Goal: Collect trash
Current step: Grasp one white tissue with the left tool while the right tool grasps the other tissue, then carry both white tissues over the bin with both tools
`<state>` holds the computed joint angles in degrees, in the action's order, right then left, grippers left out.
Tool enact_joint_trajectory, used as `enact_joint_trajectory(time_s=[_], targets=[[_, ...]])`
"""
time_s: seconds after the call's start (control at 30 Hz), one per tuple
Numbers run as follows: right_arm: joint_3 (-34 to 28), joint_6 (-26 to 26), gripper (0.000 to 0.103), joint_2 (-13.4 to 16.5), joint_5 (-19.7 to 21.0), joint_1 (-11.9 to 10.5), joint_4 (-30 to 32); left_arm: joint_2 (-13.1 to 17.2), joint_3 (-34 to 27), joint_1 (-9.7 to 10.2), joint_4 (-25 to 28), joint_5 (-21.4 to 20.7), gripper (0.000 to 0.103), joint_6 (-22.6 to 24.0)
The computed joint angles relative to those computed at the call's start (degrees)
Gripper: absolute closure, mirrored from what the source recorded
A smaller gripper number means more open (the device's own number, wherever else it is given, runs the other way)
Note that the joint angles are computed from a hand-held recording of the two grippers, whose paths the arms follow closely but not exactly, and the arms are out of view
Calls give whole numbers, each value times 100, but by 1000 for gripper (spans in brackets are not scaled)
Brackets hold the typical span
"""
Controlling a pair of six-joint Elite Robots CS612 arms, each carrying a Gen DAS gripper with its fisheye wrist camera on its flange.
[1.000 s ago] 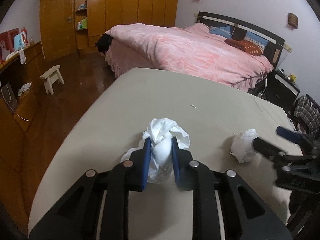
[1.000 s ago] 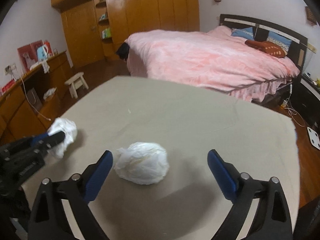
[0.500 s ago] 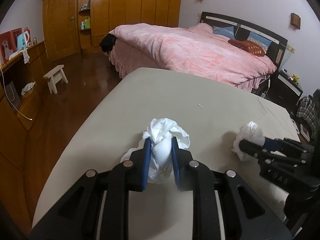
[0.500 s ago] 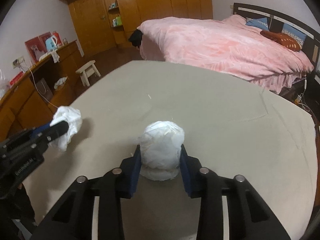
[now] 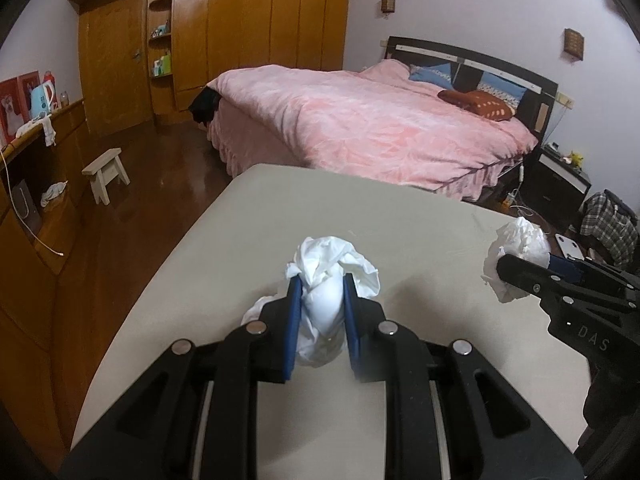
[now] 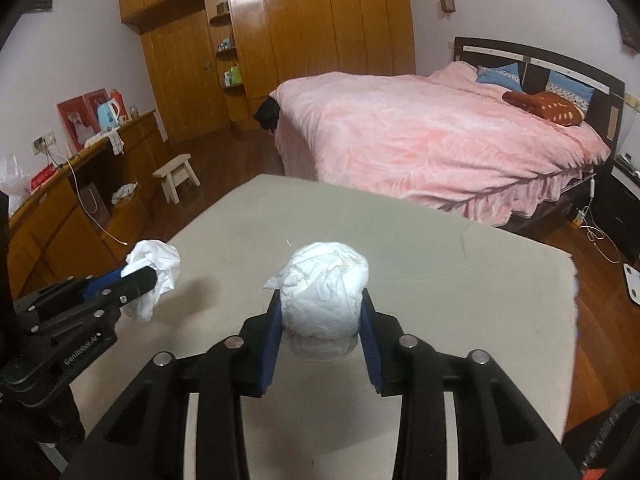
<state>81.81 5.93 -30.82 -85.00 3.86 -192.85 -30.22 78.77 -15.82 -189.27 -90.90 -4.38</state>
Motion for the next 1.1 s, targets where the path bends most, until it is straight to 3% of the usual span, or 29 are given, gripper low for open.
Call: enact_joint_trajectory(time_s=[0.47, 1.1], targets=[[1260, 135, 67, -728, -54, -141, -893, -646, 1066, -285, -749, -289, 84, 52], [2816, 316, 67, -1484, -688, -367, -2105, -1184, 2054, -777, -1632, -601, 84, 341]])
